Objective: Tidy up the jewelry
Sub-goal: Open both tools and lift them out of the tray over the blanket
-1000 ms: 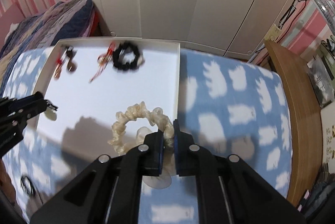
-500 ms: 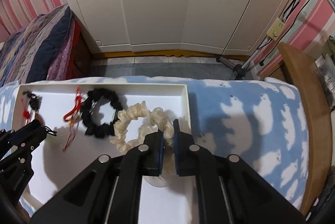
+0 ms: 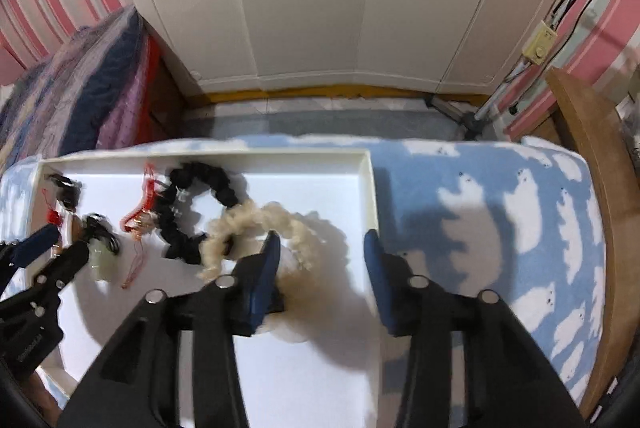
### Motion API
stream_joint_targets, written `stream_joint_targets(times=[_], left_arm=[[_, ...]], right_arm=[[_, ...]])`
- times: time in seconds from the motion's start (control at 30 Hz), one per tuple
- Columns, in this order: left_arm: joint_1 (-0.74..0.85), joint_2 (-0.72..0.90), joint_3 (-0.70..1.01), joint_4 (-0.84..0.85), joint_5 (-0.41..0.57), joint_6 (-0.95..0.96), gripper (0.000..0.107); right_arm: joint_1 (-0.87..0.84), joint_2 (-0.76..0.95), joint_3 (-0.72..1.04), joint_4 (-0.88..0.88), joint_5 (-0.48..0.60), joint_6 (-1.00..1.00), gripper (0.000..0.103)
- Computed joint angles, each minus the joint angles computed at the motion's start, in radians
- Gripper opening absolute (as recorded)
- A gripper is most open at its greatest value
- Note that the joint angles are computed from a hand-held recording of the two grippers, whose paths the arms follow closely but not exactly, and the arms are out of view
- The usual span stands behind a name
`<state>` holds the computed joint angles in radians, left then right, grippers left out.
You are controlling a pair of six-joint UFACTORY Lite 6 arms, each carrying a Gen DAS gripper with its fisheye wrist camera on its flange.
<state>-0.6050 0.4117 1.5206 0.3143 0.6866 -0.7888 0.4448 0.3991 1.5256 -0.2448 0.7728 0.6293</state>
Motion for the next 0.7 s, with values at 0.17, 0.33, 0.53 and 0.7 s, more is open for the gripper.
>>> stream_joint_targets(times=[0.17,0.33,0.53,0.7], left_arm=[[-0.029,-0.125,-0.060,0.013,0.021,-0.013,0.070],[-0.118,-0.362,-0.235,0.133,0.066,-0.155,0.087],[-0.268,-0.765,-0.499,0.172,0.196,-0.279,0.097],[-0.533,-1.013,-0.625,0.266,0.430,-0.502,0.100]], right_arm=[[0.001,-0.115,-0.050,0.044,0.001,-0.036,0.047],[0.086,-0.306,-0.169,-0.078,0.056,0.080,0.061],[0.275,-0.589,-0.333,-0.203,0.185,0.279,0.076],[0.481,-0.821,-0.478,-0.276,0.287,0.444,0.082]])
